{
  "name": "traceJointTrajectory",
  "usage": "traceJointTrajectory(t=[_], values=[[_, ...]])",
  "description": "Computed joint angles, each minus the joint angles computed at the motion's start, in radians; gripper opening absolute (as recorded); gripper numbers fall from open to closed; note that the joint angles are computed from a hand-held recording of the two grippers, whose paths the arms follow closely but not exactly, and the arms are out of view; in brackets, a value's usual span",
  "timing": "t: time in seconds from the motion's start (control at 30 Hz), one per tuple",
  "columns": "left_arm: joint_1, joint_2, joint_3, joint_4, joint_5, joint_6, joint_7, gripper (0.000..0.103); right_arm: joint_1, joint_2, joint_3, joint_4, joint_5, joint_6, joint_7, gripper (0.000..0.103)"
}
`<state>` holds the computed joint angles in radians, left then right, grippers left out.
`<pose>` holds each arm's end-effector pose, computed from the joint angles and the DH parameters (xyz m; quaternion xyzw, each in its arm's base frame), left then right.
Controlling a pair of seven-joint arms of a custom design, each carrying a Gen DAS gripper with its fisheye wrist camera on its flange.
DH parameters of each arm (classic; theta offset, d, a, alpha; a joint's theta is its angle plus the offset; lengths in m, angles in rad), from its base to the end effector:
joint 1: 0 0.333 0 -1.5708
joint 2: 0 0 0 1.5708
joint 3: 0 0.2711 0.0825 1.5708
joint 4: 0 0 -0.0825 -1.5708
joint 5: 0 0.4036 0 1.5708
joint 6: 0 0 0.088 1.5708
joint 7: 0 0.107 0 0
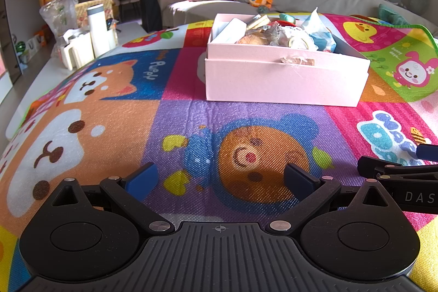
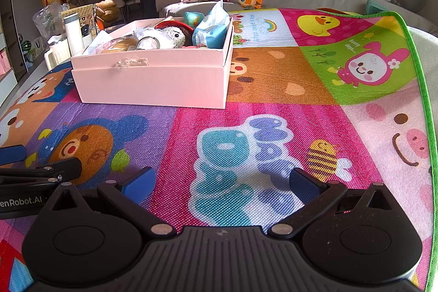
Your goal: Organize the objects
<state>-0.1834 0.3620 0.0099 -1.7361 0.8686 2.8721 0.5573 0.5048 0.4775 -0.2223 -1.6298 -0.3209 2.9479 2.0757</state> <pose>0.6732 -0.1623 0.3931 -0.6647 0.6121 -0.2864 0.3187 0.6810 0.2443 0.3966 -0.6826 0.5957 -0.2767 0.3205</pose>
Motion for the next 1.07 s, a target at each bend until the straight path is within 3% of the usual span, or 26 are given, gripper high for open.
traceJointTrajectory(t=[1.07], values=[[-0.001, 0.004, -0.001, 0.007, -0.002, -0.007, 0.0, 0.102, 0.001, 0.0, -0.001, -0.001, 0.003, 0.001, -0.002, 0.103]])
